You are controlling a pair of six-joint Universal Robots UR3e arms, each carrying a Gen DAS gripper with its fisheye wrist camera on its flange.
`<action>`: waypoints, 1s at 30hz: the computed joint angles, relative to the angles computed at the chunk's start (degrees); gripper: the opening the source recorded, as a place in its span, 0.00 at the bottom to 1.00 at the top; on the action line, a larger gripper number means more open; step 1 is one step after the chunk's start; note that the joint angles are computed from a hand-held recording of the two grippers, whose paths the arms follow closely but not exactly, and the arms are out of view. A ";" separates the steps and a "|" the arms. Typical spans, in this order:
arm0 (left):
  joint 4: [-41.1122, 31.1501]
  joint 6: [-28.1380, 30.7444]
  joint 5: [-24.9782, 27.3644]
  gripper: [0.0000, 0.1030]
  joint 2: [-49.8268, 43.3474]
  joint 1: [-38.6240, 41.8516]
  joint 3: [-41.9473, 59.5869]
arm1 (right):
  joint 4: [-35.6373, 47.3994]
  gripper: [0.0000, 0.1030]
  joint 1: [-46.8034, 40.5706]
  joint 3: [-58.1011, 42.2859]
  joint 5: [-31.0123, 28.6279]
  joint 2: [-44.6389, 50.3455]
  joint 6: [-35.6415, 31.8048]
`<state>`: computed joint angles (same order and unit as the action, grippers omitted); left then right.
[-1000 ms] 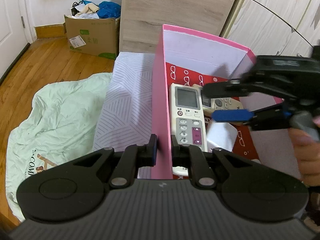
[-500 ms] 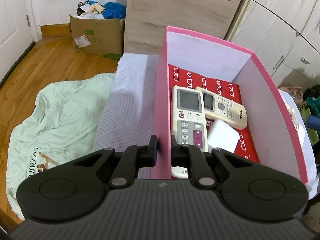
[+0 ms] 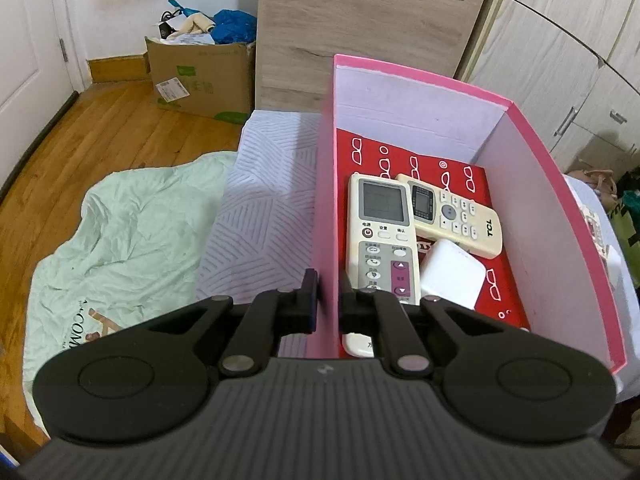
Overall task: Organize rigid objects
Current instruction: 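Move the right tool back to the bed and grasp another white remote, then lift the white remote with the right tool and carry it over the box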
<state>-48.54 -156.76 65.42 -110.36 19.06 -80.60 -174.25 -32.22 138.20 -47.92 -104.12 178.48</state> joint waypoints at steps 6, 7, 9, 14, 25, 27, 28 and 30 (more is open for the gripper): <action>-1.37 -2.29 1.44 0.07 -0.46 -0.57 1.30 | -12.48 0.50 8.95 -2.70 -17.99 11.12 -2.31; -1.50 -2.65 1.66 0.07 -0.64 -0.69 1.63 | -13.80 0.50 9.66 -3.34 -19.43 12.67 -2.54; -0.88 -3.62 2.41 0.06 -0.61 -1.10 1.40 | -15.32 0.51 9.98 -4.34 -20.85 15.27 -3.43; 0.22 -5.33 3.58 0.06 -0.45 -1.72 0.76 | -15.43 0.55 10.41 -8.46 -23.94 22.10 -3.54; 1.95 -7.14 3.34 0.06 0.31 -1.44 -1.10 | -5.29 0.72 15.91 -26.03 -34.58 35.15 1.69; 1.97 -6.78 3.15 0.06 0.39 -1.28 -1.29 | -4.32 0.76 16.40 -27.75 -35.95 36.95 2.84; 1.88 -6.80 3.04 0.06 0.50 -1.19 -1.41 | -6.08 0.76 17.02 -27.64 -37.42 37.73 2.80; 1.41 -6.48 3.11 0.06 0.40 -1.31 -1.04 | -7.59 0.71 17.27 -26.87 -37.27 37.79 1.96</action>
